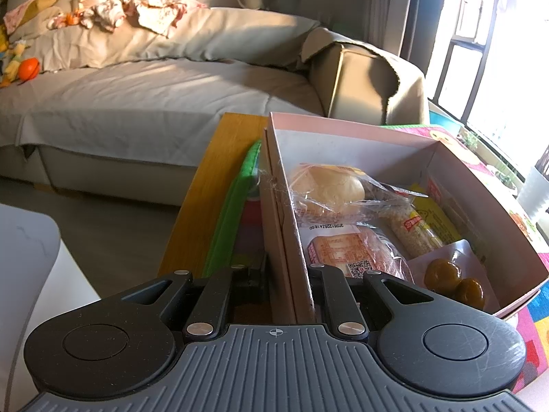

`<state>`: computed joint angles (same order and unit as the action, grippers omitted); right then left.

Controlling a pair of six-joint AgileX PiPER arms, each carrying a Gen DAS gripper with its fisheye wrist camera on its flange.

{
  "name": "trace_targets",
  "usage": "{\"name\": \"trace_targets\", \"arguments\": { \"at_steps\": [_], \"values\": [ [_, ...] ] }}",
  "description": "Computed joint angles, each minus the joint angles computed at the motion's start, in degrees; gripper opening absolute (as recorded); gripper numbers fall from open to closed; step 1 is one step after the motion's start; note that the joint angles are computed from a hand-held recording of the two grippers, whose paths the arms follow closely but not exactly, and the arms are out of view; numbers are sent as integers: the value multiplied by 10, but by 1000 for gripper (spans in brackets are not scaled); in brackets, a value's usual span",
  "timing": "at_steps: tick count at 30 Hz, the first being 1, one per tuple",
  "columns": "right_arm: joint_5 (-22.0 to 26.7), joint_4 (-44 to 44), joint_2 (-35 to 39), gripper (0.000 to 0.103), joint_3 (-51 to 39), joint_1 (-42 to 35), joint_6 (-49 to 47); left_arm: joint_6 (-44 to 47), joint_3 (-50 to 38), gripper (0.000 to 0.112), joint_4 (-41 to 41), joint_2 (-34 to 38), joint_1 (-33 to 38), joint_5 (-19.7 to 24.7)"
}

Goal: Organize objects
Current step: 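Carry the dark-wrapped bar with the right gripper into the pink box and release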

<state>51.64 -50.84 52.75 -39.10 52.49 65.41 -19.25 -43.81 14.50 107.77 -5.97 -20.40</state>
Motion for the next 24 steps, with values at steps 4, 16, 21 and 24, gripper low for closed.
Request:
{"name": "trace_targets", "arguments": {
  "at_steps": [4, 16, 21, 24],
  "values": [
    [-52, -12, 50, 39, -50, -41, -29, -6, 3, 15, -1, -1, 0, -5],
    [-202, -6, 280, 39, -179, -145, -85, -15, 3, 15, 13, 1, 4, -13],
    [-218, -16, 363, 39, -239, -155, -86, -22, 3, 15, 21, 2, 6, -13],
    [-224, -8, 401, 39, -268, -161, -86, -28, 1, 15, 28, 2, 8, -14]
  ]
}}
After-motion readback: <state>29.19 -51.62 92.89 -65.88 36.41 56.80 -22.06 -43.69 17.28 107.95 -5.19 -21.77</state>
